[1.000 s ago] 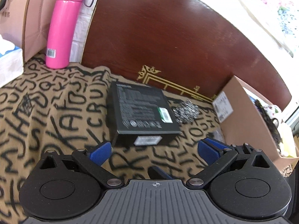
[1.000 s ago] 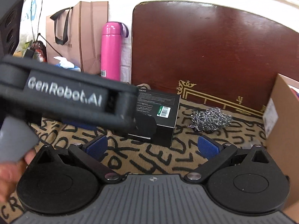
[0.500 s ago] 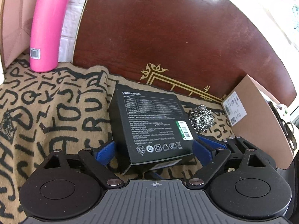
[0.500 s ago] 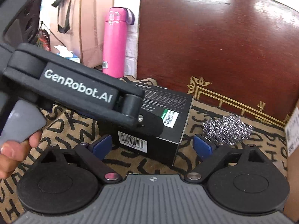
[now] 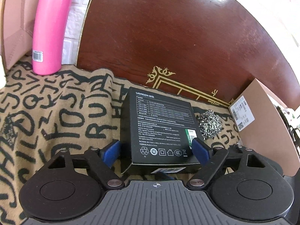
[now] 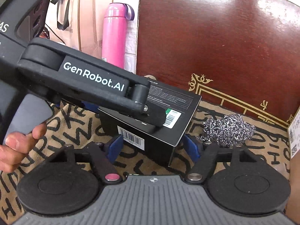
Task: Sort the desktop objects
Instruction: 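Close the left gripper on the black box and lift it, then carry the black box into the cardboard box and open the left gripper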
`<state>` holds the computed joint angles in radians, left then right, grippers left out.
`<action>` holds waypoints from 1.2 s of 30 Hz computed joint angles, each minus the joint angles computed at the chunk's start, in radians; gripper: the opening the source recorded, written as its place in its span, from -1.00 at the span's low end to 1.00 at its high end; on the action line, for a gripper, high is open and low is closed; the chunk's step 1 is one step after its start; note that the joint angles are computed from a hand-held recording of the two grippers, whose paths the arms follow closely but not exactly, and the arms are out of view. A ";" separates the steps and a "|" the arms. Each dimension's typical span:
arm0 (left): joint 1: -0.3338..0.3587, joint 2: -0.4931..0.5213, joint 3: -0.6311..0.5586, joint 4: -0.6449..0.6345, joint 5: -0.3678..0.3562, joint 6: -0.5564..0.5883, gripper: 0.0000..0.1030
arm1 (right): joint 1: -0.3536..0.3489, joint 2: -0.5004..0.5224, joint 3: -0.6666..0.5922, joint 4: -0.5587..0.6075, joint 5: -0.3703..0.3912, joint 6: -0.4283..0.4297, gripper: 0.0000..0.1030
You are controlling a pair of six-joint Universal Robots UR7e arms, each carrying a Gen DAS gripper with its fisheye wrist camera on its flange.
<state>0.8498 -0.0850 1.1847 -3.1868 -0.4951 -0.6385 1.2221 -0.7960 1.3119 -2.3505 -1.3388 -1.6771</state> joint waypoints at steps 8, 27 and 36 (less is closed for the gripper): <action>-0.055 -0.020 0.058 0.134 0.052 -0.162 0.55 | -0.022 -0.070 0.060 0.034 -0.015 -0.020 0.31; -0.244 0.045 0.010 0.369 0.080 -0.357 0.54 | -0.164 -0.344 0.217 0.114 0.072 -0.093 0.28; -0.290 0.217 -0.328 0.332 0.082 -0.043 0.54 | -0.233 -0.416 0.175 0.133 0.238 -0.079 0.28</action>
<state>0.5597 0.1318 0.8563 -2.8553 -0.4126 -0.6817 0.9894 -1.2123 1.4871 -2.2170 -1.1004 -1.7562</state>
